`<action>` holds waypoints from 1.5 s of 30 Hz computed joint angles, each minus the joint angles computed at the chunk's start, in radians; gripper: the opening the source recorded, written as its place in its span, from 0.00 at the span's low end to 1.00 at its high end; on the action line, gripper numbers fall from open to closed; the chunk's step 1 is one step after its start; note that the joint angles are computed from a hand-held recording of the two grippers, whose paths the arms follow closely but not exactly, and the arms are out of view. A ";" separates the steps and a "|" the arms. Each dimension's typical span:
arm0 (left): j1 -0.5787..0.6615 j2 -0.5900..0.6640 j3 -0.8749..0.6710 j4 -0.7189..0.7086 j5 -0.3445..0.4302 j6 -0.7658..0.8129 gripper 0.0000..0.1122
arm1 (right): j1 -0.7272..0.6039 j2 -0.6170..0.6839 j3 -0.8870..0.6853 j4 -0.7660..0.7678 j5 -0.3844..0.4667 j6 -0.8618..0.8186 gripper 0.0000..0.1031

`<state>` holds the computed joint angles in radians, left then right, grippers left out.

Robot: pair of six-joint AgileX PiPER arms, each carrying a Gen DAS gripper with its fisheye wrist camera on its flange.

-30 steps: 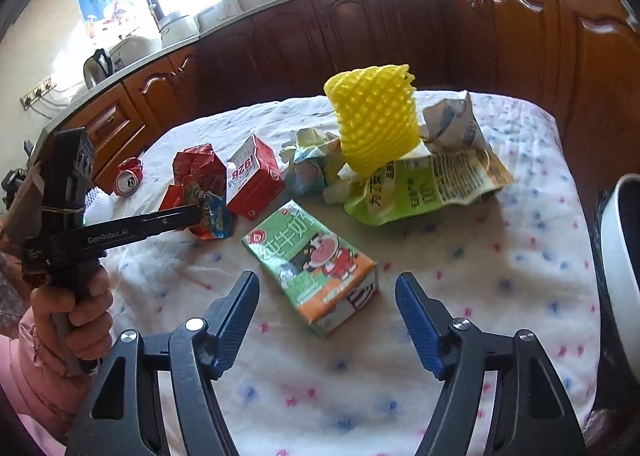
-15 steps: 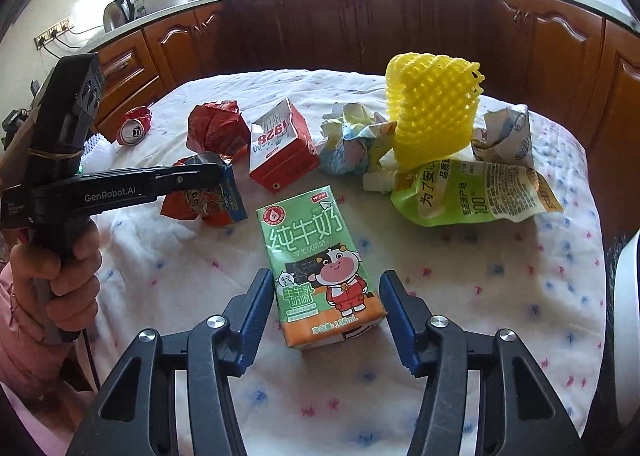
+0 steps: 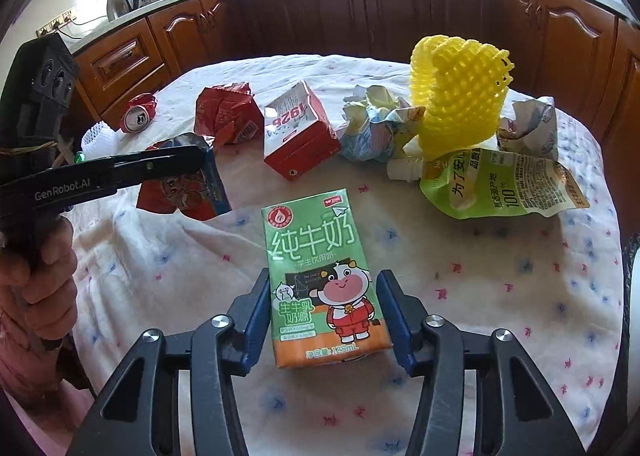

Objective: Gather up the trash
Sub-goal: 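Grasp the orange-blue snack wrapper with the left tool while the right tool grasps the green milk carton, then carry the wrapper and milk carton over the bin and open both tools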

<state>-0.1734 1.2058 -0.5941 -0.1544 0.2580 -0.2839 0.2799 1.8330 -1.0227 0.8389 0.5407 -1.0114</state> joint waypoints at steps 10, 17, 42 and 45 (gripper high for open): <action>-0.246 0.114 -0.138 0.148 -0.026 -0.173 0.10 | -0.317 -0.215 0.226 0.272 0.024 -0.158 0.48; -0.366 0.278 -0.303 0.204 -0.029 -0.215 0.09 | -0.565 -0.258 0.249 0.278 0.095 -0.185 0.48; -0.450 0.922 -1.233 0.129 0.296 0.005 0.09 | -0.790 -0.082 -0.050 0.098 0.118 -0.017 0.48; -0.460 1.031 -1.429 0.148 0.409 0.013 0.09 | -0.793 -0.039 -0.113 0.044 0.127 0.031 0.48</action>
<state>-0.6329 2.2373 -2.0232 -0.0064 0.6670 -0.2710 -0.5130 1.7944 -1.1354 0.8829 0.6673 -0.9803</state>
